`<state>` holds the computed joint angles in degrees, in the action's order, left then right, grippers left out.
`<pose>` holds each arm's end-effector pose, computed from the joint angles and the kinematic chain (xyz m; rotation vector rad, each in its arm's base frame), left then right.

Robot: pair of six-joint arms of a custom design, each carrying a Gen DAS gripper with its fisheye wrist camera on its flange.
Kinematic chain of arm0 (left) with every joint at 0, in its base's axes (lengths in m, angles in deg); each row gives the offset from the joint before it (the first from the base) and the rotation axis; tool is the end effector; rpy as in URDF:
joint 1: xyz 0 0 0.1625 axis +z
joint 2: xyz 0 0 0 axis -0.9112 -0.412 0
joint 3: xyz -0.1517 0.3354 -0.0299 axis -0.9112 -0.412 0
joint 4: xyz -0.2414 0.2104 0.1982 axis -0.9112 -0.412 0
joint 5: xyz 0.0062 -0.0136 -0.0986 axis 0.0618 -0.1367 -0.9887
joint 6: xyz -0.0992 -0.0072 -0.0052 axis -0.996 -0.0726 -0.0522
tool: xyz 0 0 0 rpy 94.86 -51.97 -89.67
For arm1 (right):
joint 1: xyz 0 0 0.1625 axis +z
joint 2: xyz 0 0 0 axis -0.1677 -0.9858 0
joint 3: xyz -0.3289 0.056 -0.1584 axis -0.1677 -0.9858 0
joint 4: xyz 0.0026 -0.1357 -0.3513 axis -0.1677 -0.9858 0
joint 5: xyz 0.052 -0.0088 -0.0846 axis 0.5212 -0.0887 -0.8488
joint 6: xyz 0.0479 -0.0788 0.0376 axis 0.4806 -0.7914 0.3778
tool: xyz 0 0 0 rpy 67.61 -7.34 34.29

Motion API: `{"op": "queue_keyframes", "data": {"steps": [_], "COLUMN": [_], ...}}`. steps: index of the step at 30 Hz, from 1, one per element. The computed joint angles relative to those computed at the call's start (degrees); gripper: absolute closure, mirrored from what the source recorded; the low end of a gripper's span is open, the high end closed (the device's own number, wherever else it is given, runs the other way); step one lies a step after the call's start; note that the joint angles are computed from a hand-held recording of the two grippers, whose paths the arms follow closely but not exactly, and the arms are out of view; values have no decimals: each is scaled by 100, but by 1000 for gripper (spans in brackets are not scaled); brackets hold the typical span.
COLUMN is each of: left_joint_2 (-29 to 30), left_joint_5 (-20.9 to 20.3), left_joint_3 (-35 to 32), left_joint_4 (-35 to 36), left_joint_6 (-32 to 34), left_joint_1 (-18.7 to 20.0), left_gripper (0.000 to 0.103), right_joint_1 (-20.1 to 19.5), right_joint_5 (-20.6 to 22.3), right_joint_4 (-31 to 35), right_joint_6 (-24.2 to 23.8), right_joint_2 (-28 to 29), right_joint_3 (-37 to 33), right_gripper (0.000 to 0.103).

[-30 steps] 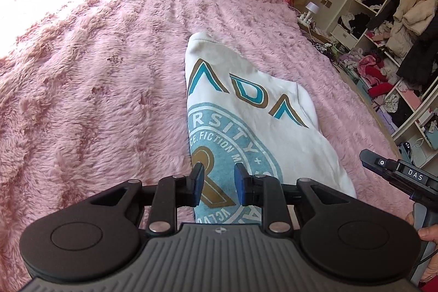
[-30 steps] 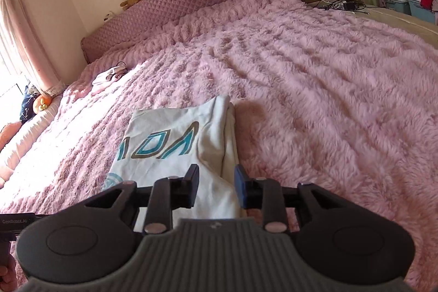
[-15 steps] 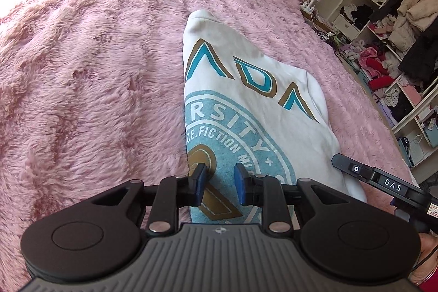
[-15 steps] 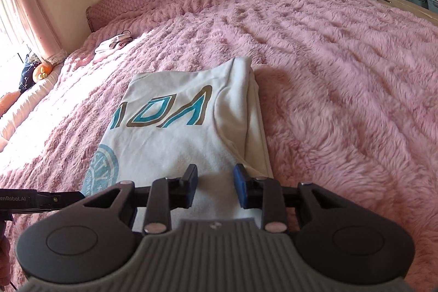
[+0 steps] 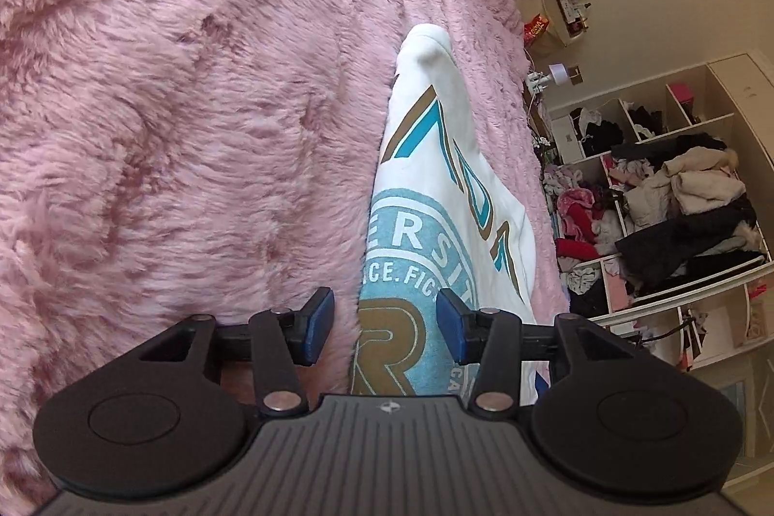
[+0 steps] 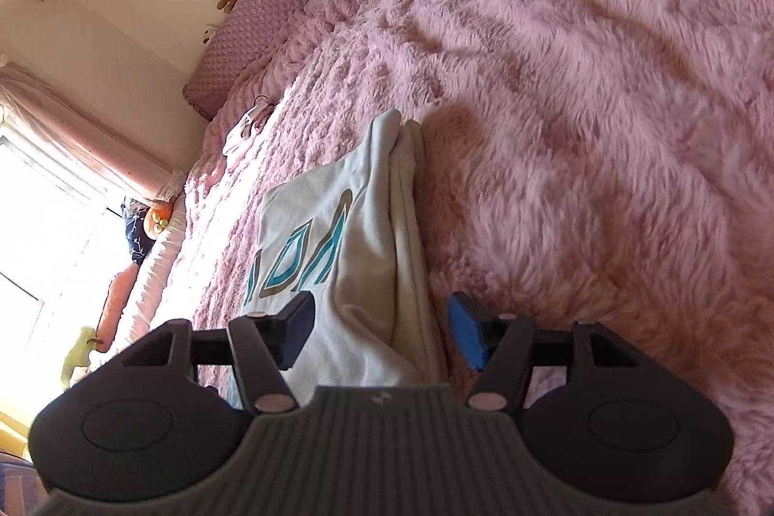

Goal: Fold small clothes

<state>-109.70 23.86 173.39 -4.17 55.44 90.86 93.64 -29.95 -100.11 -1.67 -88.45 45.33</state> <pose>-0.0433 -0.2465 0.2444 0.5993 -2.6929 1.2657 0.1030 -0.5307 0.1644 -0.3546 2.8885 -0.6107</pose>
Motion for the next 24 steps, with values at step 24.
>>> {"op": "queue_keyframes", "data": {"steps": [24], "left_joint_2": [1549], "left_joint_5": [2853], "left_joint_3": [-1621], "left_joint_4": [-2231], "left_joint_6": [3193], "left_joint_1": [3428], "left_gripper": [41], "right_joint_1": [415], "right_joint_5": [118], "right_joint_4": [593], "right_joint_6": [-83], "right_joint_2": [1611], "right_joint_3": [-1535], "right_gripper": [28]}}
